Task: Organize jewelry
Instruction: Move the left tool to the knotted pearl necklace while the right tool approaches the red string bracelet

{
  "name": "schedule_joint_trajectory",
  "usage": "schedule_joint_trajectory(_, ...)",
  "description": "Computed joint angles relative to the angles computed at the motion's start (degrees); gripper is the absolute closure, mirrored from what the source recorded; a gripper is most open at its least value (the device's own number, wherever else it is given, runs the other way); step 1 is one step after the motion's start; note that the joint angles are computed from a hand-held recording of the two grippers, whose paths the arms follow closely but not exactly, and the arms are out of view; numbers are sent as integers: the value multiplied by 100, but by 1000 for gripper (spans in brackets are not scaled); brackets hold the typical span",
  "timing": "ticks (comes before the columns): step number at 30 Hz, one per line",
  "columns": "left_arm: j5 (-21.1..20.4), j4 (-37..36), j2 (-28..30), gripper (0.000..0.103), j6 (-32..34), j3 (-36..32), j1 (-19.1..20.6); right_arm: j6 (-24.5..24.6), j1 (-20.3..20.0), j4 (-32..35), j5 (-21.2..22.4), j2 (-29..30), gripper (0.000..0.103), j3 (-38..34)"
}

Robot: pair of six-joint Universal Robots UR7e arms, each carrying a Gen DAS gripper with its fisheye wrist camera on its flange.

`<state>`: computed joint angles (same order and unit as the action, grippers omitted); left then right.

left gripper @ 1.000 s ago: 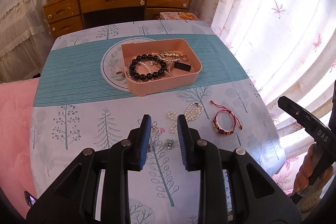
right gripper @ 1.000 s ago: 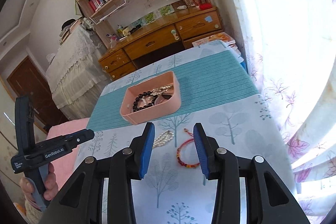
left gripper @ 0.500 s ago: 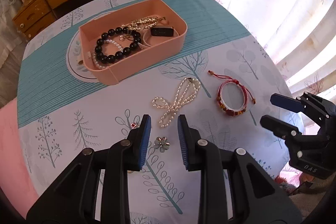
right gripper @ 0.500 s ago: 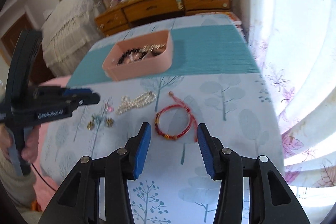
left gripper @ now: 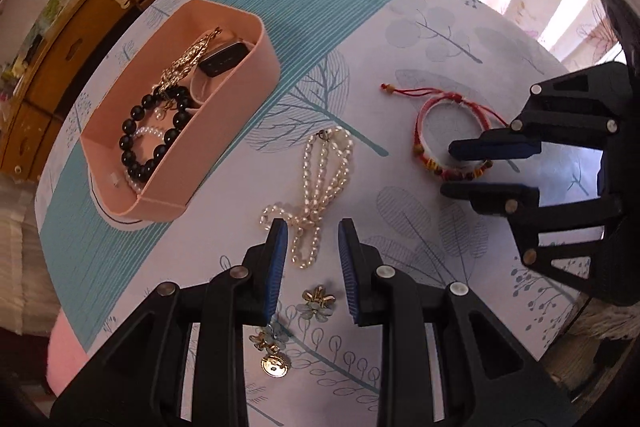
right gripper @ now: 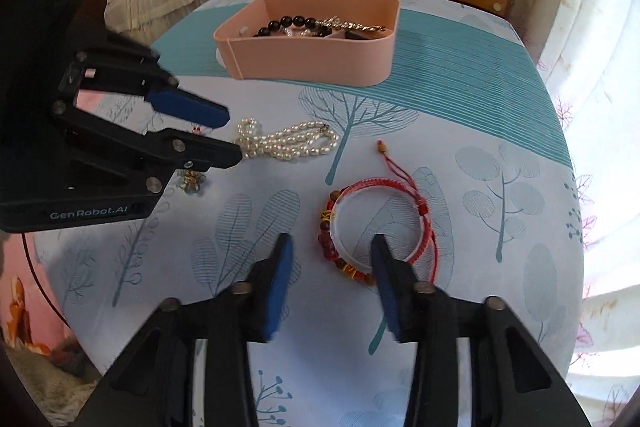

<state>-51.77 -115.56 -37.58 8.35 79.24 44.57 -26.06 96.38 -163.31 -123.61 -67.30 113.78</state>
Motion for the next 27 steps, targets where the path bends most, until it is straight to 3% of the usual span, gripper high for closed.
schedule_joint_trajectory(2,63,70,73,80,209,-76,-9,-143,-3,-126,-48,34,90,18)
schedule_joint_trajectory(11,-292,872,406,80,923,-698,73,299,-250,64,450,-254,90,88)
schedule_joint_trajectory(15,-206,1289,576,80,937,-997,121,428,-320,127,605,-368,90,128)
schedule_joint_trajectory(23,-411,2037,899,80,832,-1712,254,514,-391,125,809,-475,90,212)
schedule_joint_trajectory(27,-422,2603,1185,80,700,-2330,344,523,-424,126,898,-501,90,228)
